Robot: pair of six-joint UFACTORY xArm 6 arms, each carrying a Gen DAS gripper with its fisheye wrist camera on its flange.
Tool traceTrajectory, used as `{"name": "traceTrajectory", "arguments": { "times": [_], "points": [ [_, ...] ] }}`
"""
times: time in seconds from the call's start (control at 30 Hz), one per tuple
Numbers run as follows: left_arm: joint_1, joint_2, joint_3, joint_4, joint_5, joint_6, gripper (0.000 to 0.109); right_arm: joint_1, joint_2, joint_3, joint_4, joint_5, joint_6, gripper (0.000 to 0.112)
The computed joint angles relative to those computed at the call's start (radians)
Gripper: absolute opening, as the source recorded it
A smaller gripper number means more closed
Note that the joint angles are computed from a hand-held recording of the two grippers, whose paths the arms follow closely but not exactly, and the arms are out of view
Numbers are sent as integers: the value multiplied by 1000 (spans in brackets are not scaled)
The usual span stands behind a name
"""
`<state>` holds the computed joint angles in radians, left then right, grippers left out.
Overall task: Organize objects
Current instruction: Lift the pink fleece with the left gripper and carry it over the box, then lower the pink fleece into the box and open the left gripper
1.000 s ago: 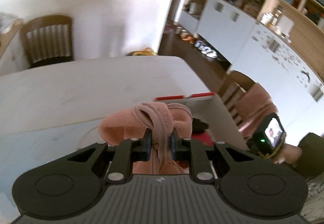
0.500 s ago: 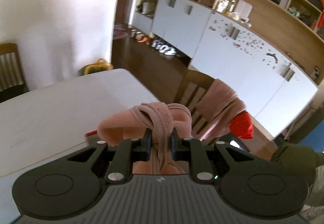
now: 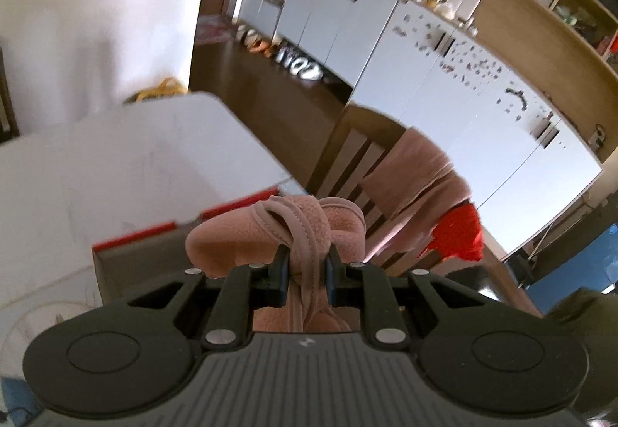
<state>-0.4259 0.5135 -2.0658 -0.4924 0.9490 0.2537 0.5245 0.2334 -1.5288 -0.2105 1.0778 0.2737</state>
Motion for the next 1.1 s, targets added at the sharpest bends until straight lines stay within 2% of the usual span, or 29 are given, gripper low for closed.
{"name": "traceTrajectory", "arguments": {
  "times": [0.27, 0.5, 0.6, 0.67, 0.73, 1.1],
  "points": [
    [-12, 30, 35, 39, 34, -25, 17, -2, -1, 3, 4, -3, -9, 10],
    [-12, 6, 96, 46, 22, -31, 20, -2, -2, 4, 5, -2, -12, 10],
    [-13, -10, 129, 56, 9, -35, 37, -2, -2, 4, 6, -3, -12, 10],
    [-13, -29, 162, 43, -5, -21, 65, -1, -1, 2, 7, -2, -13, 10],
    [-16, -53, 201, 42, -27, -7, 68, -1, -1, 2, 7, -2, -12, 10],
    [-23, -194, 388, 62, -124, 4, 68, -3, 4, -11, 12, 9, -13, 10]
  ]
}}
